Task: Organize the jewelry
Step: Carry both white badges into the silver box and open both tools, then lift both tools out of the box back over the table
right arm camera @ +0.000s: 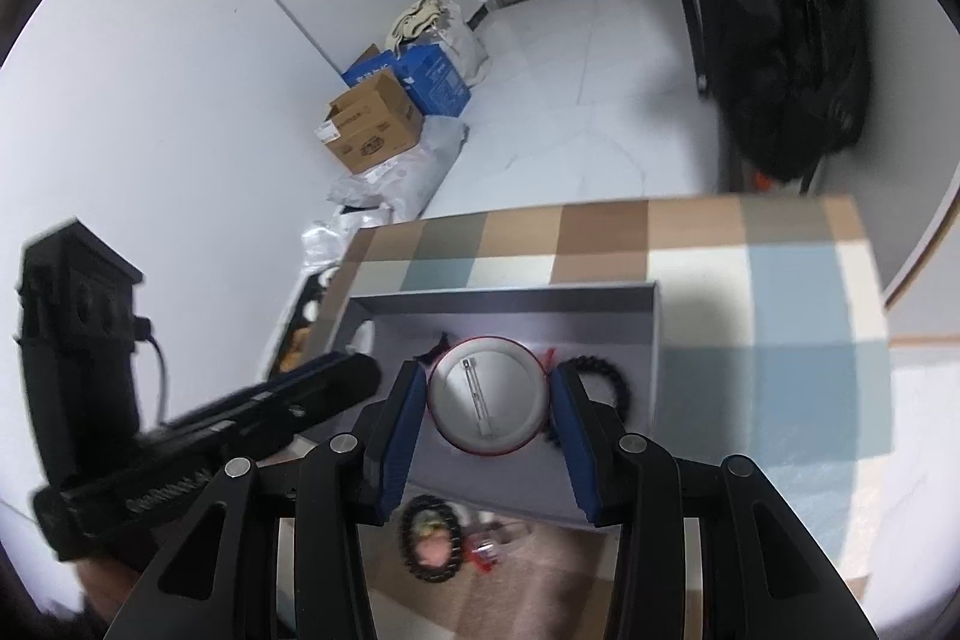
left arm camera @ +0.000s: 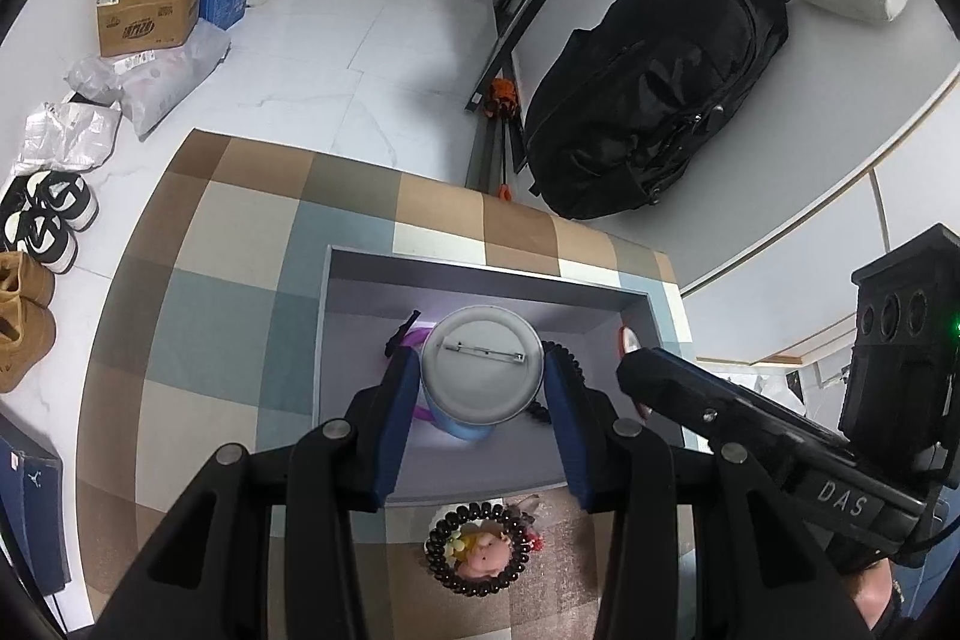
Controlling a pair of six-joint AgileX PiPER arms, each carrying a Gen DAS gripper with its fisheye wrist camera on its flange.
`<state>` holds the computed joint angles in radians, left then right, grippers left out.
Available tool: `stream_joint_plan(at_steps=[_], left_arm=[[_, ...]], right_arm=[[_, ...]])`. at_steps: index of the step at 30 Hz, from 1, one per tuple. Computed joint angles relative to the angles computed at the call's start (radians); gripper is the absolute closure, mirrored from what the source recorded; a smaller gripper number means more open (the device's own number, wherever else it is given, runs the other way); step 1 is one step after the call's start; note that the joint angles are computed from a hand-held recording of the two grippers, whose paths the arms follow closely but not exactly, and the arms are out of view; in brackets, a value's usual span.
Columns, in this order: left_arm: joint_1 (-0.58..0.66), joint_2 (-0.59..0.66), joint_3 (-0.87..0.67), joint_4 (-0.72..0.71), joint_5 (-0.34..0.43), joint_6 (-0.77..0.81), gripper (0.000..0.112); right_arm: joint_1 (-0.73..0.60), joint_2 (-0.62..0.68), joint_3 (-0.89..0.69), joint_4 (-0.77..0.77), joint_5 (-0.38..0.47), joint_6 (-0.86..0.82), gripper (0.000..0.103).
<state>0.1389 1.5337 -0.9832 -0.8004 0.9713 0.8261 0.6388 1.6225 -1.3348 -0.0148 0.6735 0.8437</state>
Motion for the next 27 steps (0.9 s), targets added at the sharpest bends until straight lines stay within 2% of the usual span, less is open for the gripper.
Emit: stream_joint_plan(at_steps=[6,10,12,13,14,16,20,22,25,27], left_arm=[[-0.007,0.008,-0.011,-0.022,-0.001,0.0,0.075],[0.004,0.033,-0.026,-0.039,0.028,-0.01,0.073],[0.019,0.05,-0.032,-0.05,0.047,-0.025,0.058],[0.027,0.057,-0.034,-0.06,0.056,-0.025,0.055],[0.036,0.058,-0.031,-0.071,0.061,-0.021,0.053],[0.042,0.05,-0.027,-0.078,0.061,-0.018,0.052],[0.024,0.021,-0.017,-0.056,0.033,-0.024,0.05],[0.014,0.007,-0.008,-0.044,0.018,-0.024,0.046],[0.011,-0.018,0.009,-0.031,0.0,-0.021,0.045],[0.015,-0.028,0.019,-0.021,-0.01,-0.018,0.045]], right_arm=[[0.002,0.012,-0.011,-0.038,0.015,0.035,0.061],[0.0,0.013,-0.007,-0.064,0.007,0.065,0.06],[0.002,0.006,-0.001,-0.087,0.002,0.088,0.06],[0.005,0.0,0.003,-0.103,-0.002,0.103,0.059],[0.007,-0.005,0.005,-0.113,-0.002,0.111,0.057],[0.011,-0.019,0.015,-0.141,-0.012,0.139,0.043],[0.023,-0.045,0.028,-0.209,-0.011,0.204,0.039],[0.025,-0.05,0.032,-0.216,-0.006,0.215,0.034],[0.035,-0.047,0.026,-0.221,0.019,0.213,0.026],[0.041,-0.048,0.029,-0.214,0.02,0.201,0.025]])
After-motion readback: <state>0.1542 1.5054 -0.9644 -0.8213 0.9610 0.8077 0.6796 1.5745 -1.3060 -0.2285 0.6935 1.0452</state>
